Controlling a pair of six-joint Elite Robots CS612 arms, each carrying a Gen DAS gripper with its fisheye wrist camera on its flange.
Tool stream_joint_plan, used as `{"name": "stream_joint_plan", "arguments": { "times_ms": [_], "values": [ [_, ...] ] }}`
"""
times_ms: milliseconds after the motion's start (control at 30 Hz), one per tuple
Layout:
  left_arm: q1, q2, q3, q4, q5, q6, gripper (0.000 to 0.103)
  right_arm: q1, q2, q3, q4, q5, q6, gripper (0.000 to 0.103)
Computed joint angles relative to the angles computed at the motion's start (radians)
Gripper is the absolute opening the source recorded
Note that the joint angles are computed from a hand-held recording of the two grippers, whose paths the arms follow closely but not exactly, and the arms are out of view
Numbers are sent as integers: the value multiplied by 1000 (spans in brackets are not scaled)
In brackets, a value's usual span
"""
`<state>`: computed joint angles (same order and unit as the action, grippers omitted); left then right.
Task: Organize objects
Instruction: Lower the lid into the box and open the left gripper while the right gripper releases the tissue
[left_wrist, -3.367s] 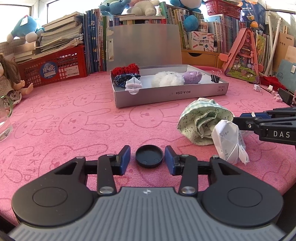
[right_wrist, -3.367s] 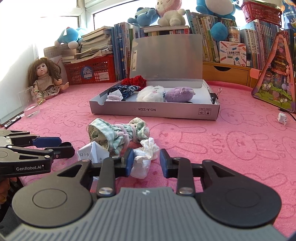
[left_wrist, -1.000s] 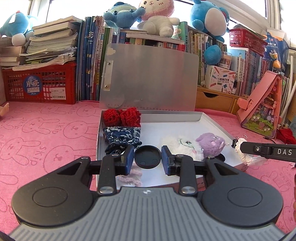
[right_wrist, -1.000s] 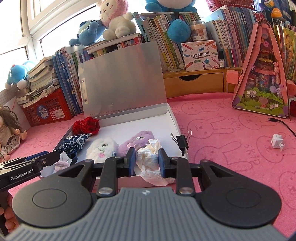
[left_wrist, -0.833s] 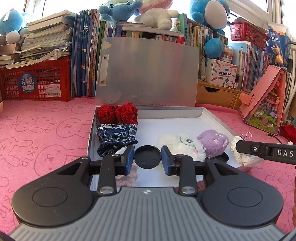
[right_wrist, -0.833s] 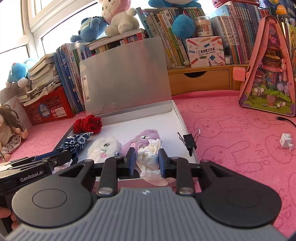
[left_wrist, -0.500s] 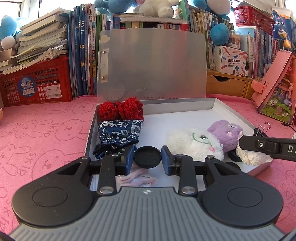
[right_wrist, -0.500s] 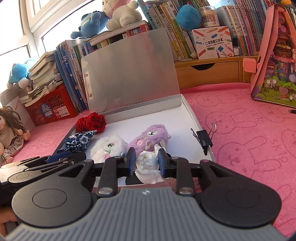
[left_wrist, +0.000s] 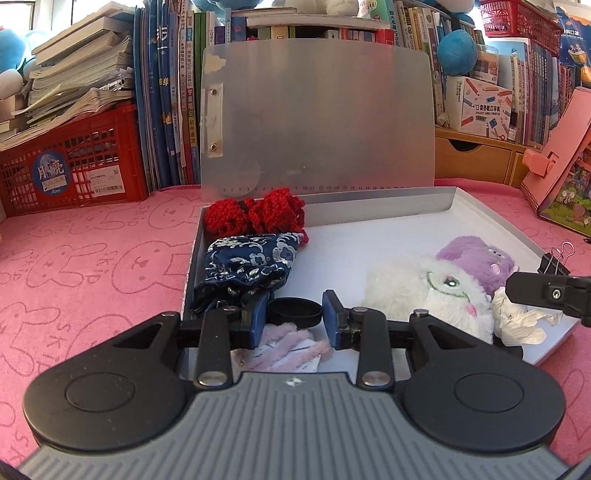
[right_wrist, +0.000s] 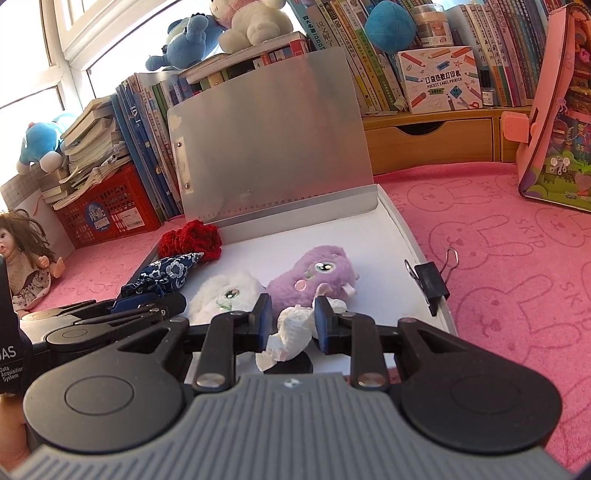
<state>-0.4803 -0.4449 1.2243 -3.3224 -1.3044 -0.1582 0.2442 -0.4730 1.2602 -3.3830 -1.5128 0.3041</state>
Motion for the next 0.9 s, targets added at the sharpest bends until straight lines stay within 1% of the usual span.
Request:
{"name": "stream_joint_plan", "arguments": {
  "times_ms": [33,67,100,133,167,200,233,367,500,633,767,900],
  "values": [
    [0,0,0,2,-2,4,38,0,0,0,-3,0,0,33],
    [0,-1,1,4,-3,9,38,0,1,1,-10,-2,0,43],
    [0,-3,2,6,-4,13,40,0,1,2,-17,-1,-1,49],
    [0,-4,5,6,-10,16,46,0,1,4,-25,-1,-2,53],
    [1,-6,8,4,-23,14,50,1,0,5,-28,-2,-3,53],
    [2,-8,11,1,-37,10,58,1,0,6,-29,-3,-5,53],
    [2,-11,15,-1,-48,8,64,1,-1,7,-29,-3,-6,53],
    [-7,-21,33,-18,-31,42,72,1,-6,17,-37,-6,-9,56],
    [-13,-36,62,-44,-22,58,87,1,-14,36,-62,-12,-23,60],
    [-15,-55,96,-73,-25,70,93,4,-28,66,-97,-16,-63,68],
    [-16,-75,133,-99,-34,75,95,6,-44,101,-130,-8,-100,75],
    [-16,-96,170,-106,-55,68,97,7,-59,135,-152,9,-130,80]
  ]
}}
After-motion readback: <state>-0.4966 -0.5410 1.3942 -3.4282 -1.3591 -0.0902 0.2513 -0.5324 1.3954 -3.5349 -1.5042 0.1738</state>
